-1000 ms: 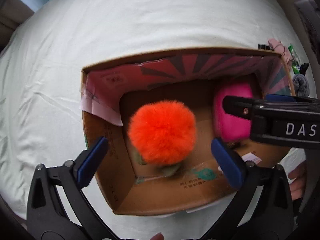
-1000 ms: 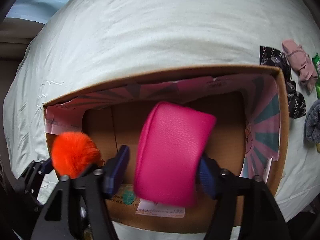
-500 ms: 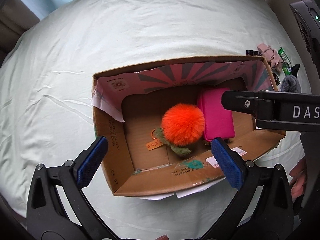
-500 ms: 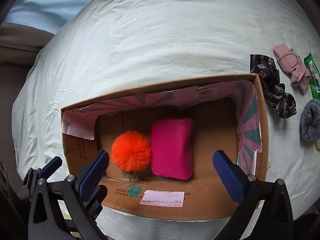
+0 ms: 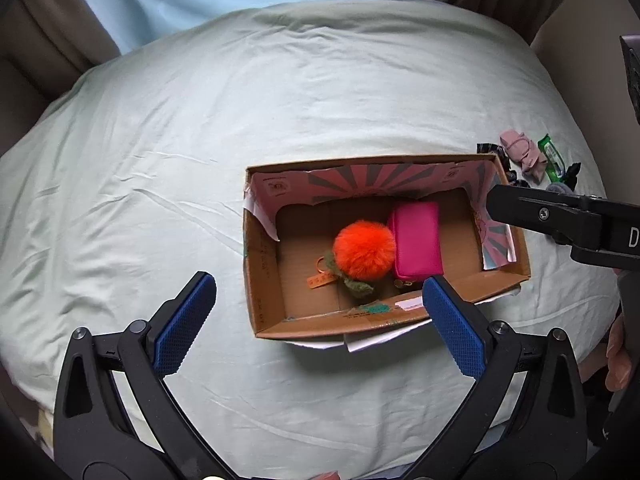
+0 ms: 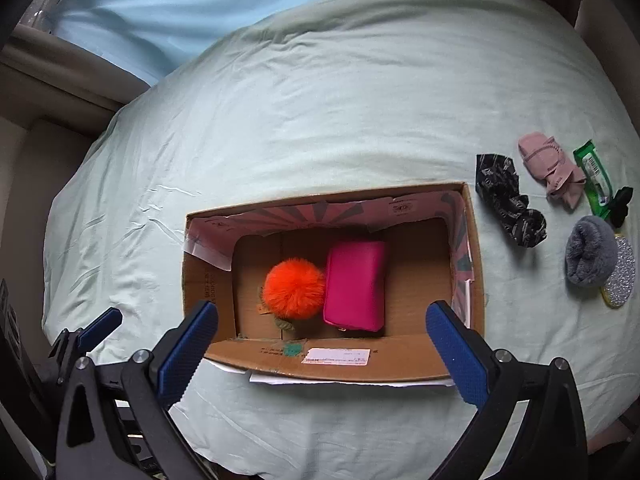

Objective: Organize soft objects
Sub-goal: 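Lift both open tools away from the box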

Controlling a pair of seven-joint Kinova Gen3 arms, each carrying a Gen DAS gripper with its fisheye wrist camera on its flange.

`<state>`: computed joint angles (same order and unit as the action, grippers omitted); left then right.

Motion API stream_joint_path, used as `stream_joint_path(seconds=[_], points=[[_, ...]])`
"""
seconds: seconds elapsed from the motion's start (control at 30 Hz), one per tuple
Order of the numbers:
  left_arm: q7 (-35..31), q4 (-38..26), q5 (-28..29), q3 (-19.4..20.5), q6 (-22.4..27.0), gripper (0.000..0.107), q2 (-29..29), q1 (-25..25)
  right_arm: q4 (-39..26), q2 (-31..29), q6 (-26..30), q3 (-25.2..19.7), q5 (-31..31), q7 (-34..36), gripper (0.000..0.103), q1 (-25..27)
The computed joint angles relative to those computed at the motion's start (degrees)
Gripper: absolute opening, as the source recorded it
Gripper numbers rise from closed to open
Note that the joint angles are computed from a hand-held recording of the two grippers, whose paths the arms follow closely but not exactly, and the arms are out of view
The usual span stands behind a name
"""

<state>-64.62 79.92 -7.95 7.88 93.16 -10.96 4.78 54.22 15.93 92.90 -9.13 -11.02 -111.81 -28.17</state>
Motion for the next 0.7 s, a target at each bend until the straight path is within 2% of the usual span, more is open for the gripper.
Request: stream_joint_path(seconds=[0.17,0.4,0.57,0.7], points=[[4.2,-6.1,-3.1,3.4,5.3,0.103,-2.0,0.3,-2.2,-3.7,1.0,-0.1,2.0,1.5,0.103,-0.5],[10.0,-15.1,-7.8,8.9,12.2,0.103,-4.4,-1.1,-7.3,-8.5,3.0,-1.0,8.5,3.5,0.103,-3.4],[11.5,-22.9,-14.5,16.4,16.6,0.103,-4.3,-3.7,-10.0,-12.0,3.8,-1.7,13.4,4.4,0.103,-4.7],[12.1,-29.2,-18.7,23.1,19.6,0.103,-4.0,-7.6,-10.7,-14.6,4.2,-2.4,15.7,4.8,0.103,-4.2]])
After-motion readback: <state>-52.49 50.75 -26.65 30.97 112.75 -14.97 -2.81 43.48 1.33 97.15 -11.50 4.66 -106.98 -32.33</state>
